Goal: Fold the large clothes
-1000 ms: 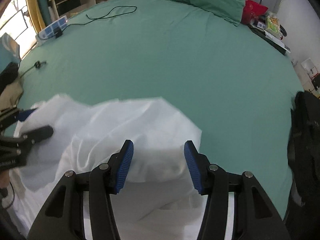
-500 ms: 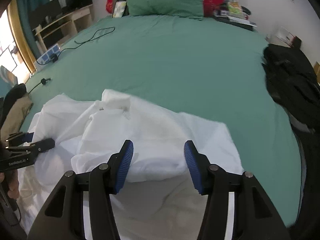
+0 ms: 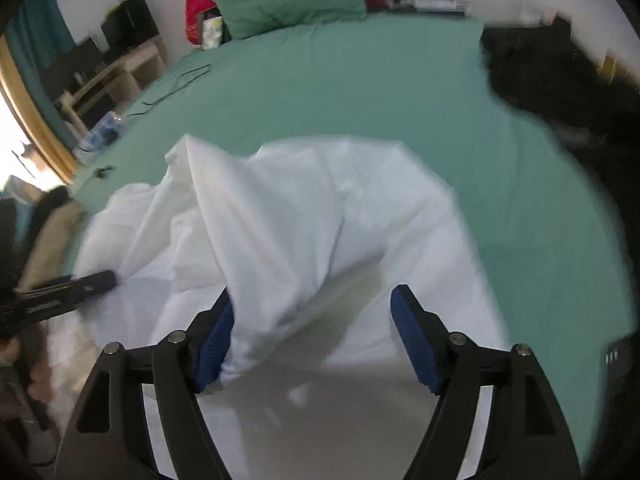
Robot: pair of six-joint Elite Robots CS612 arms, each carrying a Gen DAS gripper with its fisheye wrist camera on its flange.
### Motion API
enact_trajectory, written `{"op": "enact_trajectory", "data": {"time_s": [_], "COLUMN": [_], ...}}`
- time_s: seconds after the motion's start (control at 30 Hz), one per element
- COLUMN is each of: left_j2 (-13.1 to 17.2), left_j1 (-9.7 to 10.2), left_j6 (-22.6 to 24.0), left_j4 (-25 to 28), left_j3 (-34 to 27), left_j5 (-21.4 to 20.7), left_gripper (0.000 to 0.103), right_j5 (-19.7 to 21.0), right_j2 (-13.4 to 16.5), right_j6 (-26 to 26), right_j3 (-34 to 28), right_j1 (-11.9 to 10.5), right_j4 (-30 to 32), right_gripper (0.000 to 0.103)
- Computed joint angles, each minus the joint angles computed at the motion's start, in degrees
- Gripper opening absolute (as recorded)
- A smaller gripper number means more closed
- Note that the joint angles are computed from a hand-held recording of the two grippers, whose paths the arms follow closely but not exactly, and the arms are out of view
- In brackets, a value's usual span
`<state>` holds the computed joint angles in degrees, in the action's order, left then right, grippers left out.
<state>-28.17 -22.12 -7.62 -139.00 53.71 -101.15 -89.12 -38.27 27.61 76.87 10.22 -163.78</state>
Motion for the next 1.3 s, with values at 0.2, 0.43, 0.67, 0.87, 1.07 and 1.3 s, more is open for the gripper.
{"op": "enact_trajectory", "data": {"time_s": [0.2,0.43,0.67,0.87,1.07,1.3], "left_j2": [-0.1,-0.4,0.3,0.7,-2.2,-6.3], "left_j1": [0.18,1.56,1.52,1.64,2.12,1.72], "left_j6": [-0.6,-2.2,-1.2,3.1,3.5,2.6], "left_j4": [-1.4,-9.9,-17.3,-10.0,-11.7,-19.0], "left_j3": [1.3,1.7,1.0,1.6,7.2,12.0], "left_j5": [-2.2,-4.7,-1.3,2.4,3.5,5.2], "left_gripper": [0.036,0.014,0.014,0.018,0.047,0.056], "right_j5": [10.7,13.3,18.0,16.5,3.5,-12.1], "right_j2": [2.0,1.6,6.2,7.0,1.4,-0.2], "right_j6": [6.4,5.0,6.3,9.8,4.7,-9.2], "right_j3": [1.6,1.0,-4.2,-4.0,3.6,1.5], "right_j1": [-1.5,-2.0,-2.9,-2.5,-0.2,2.4], "right_j4": [-7.0,-14.1,-24.8,-12.2,-12.0,-15.0], "right_gripper": [0.011,0.009,0.010,0.029,0.050,0.064]}}
